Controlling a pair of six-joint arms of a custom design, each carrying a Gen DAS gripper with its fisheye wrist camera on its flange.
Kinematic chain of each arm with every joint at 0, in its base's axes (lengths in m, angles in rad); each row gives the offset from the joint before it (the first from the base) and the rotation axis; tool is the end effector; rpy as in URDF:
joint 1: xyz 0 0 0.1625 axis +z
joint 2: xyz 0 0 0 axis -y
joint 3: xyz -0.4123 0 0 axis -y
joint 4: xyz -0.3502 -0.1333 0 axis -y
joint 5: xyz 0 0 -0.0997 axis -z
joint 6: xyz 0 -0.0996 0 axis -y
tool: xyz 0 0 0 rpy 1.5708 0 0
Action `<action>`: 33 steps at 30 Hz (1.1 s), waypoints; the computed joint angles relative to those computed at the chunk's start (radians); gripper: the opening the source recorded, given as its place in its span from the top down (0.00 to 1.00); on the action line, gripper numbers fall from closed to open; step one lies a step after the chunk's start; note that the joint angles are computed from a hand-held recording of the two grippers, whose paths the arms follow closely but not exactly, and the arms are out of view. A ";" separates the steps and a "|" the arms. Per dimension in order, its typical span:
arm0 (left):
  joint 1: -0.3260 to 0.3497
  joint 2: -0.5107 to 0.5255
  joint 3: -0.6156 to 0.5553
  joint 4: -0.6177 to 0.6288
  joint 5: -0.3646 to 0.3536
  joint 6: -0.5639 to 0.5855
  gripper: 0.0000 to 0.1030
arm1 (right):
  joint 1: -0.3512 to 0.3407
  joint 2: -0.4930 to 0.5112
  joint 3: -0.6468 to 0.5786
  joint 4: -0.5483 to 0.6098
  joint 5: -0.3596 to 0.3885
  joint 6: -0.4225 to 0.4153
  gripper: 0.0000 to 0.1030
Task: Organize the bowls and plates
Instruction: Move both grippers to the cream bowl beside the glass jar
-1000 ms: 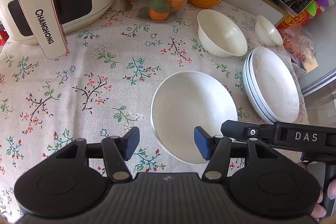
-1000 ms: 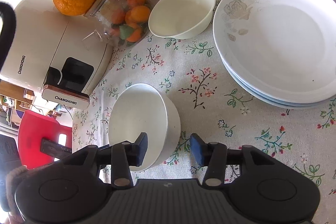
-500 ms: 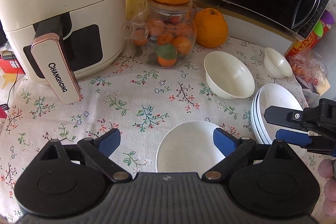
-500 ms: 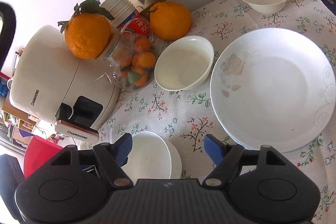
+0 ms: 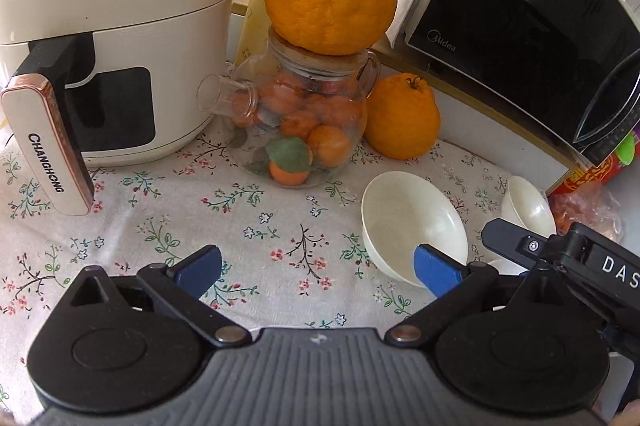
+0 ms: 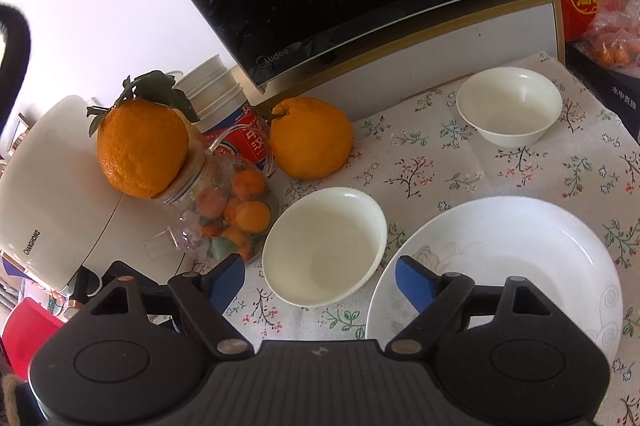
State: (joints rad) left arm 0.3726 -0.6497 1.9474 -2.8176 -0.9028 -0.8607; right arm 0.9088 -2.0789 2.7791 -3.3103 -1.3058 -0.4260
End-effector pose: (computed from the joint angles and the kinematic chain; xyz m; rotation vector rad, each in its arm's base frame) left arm -0.4118 -0.3703 -0.0085 0.4690 2.6134 -0.7547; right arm 0.0024 -0.2562 0.3343 -0.1034 -2.4677 1.3754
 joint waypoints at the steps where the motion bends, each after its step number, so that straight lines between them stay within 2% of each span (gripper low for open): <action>1: 0.002 0.015 -0.014 0.001 0.006 -0.012 0.01 | 0.006 0.028 -0.004 -0.033 -0.007 -0.004 0.21; 5: 0.010 0.053 -0.050 0.012 0.025 -0.059 0.07 | -0.031 0.102 -0.025 -0.097 0.036 0.024 0.21; 8: 0.024 0.070 -0.062 -0.010 -0.002 -0.081 0.15 | -0.061 0.134 -0.036 -0.114 0.076 0.047 0.21; 12: 0.039 0.092 -0.064 -0.082 -0.044 -0.081 0.24 | -0.068 0.183 -0.044 -0.158 0.079 0.081 0.24; 19: 0.051 0.124 -0.056 -0.208 -0.072 -0.052 0.48 | -0.088 0.209 -0.049 -0.173 0.114 0.098 0.42; 26: 0.068 0.141 -0.051 -0.270 -0.097 -0.042 0.65 | -0.037 0.271 -0.066 -0.226 0.040 0.105 0.59; 33: 0.087 0.165 -0.054 -0.316 -0.129 -0.010 0.82 | 0.022 0.341 -0.085 -0.287 -0.061 0.126 0.70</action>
